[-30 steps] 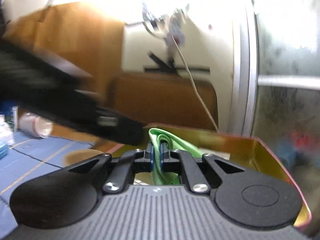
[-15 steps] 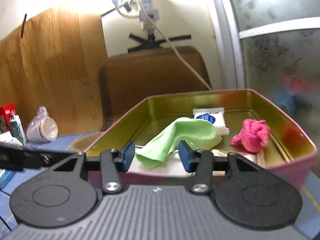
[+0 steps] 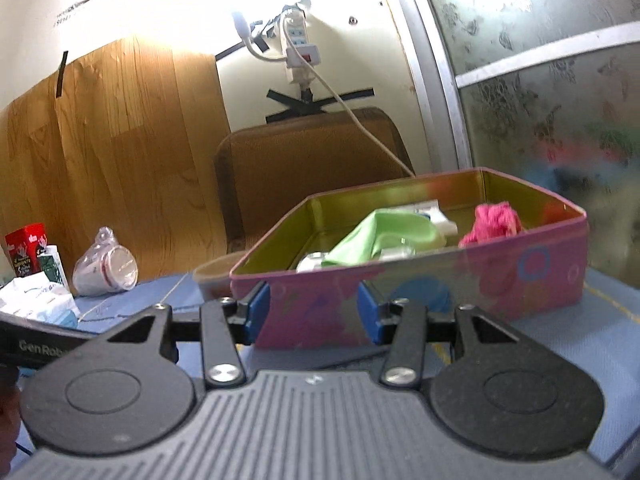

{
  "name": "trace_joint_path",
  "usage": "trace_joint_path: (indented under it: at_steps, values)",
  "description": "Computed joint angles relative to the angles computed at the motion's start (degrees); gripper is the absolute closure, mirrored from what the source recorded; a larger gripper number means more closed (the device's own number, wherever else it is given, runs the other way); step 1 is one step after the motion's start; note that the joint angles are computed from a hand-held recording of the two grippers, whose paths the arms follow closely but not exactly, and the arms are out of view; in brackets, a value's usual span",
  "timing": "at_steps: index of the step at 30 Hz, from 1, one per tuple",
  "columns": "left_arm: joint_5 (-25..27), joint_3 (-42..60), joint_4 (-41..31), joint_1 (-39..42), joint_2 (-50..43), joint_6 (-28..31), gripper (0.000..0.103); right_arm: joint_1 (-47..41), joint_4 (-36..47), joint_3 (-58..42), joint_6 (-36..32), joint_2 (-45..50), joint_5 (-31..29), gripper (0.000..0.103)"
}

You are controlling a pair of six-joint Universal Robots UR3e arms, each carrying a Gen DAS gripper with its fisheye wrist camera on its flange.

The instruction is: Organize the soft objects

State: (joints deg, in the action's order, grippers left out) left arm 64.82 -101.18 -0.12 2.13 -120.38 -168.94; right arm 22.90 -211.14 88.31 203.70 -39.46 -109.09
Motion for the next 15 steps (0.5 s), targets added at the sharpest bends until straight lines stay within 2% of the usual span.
trace_joint_path:
  at_steps: [3,7,15]
  values:
    - [1.44,-1.13,-0.71,0.42,0.17,0.27,0.055,-0.05,0.84,1.19,2.74,-0.95,0.72,0.051]
    - [3.17,-2.18,-0.31,0.65,-0.02,0.35,0.049,-0.03,1.51,2.02,5.15,-1.70,1.11,0.045]
    - [4.80,-2.69,0.80,0.07,-0.55,1.54,0.044,-0.32,3.16,3.02,7.39,-2.64,2.30,0.045]
